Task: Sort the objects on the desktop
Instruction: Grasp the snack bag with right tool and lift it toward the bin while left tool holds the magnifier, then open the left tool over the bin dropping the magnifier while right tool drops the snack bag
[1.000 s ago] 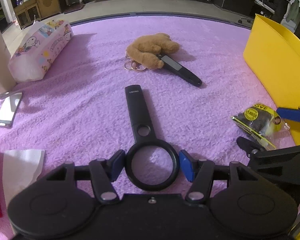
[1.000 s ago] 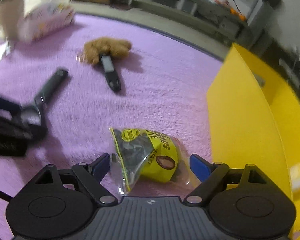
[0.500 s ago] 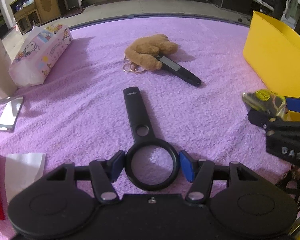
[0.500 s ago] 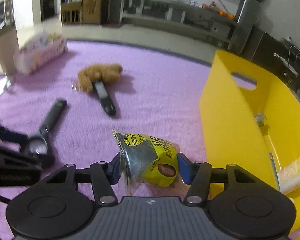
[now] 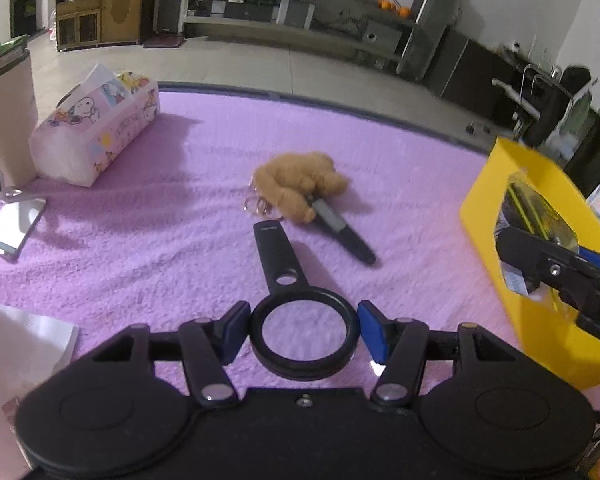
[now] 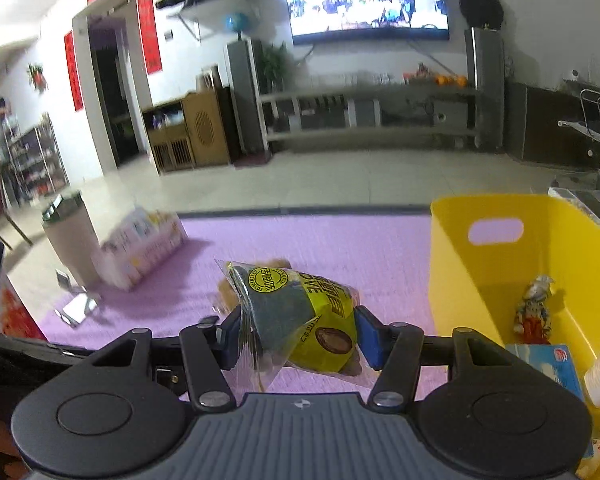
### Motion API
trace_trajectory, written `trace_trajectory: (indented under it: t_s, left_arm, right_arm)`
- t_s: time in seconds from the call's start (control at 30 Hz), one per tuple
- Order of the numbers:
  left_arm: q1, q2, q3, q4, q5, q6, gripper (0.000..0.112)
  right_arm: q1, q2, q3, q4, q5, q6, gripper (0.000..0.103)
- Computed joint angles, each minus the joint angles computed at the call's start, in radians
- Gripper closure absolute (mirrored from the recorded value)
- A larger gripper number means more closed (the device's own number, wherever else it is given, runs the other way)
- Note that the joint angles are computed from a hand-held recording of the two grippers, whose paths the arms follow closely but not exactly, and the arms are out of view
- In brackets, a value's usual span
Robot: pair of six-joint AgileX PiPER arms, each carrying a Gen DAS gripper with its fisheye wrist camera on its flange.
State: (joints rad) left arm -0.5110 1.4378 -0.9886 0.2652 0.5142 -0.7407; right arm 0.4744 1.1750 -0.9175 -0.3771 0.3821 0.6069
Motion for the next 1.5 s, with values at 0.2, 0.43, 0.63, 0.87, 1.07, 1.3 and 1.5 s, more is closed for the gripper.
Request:
trace_trajectory:
  t_s: [0.2,0.43,0.63,0.87,1.07,1.3,1.5]
  left_arm:
    - [0.012,-0.023,0.001,-0.023,-0.025,-0.001,0.056]
    - [0.0,-0.094,-0.005,0.006,0.02,-0.069,0.056]
    - [-0.122,-0.112,-0.163,0.114,0.16,-0.191,0.056]
    - [-0.325,0.066,-0.535,0.15,0.255,-0.205,0.056]
    - [-0.39,0.346,-0.85,-0.021,0.3,-0.11,0.056]
    - [-0.421,0.58,-1.128,-0.068,0.488,-0.074,0.035]
    - [-0.425,0.507,-1.047,0.002,0.44,-0.118,0.023]
  right_arm:
    - [-0.031,-0.015,0.002,0.088,-0.03,-0.053,0.047]
    - [-0.072,-0.066,0.012,0.223,-0.083,-0.137,0.048]
    - [-0.238,-0.203,0.052,0.794,-0.121,-0.634,0.048]
    - [-0.749,-0.355,0.088,1.458,0.109,-1.235,0.048]
    - [-1.179,-0.201,0.011,1.438,0.477,-1.117,0.047]
    - [-1.218,-0.106,-0.018,1.302,0.542,-0.947,0.035]
    - [-1.176,-0.173,0.034,1.361,0.459,-0.956,0.02]
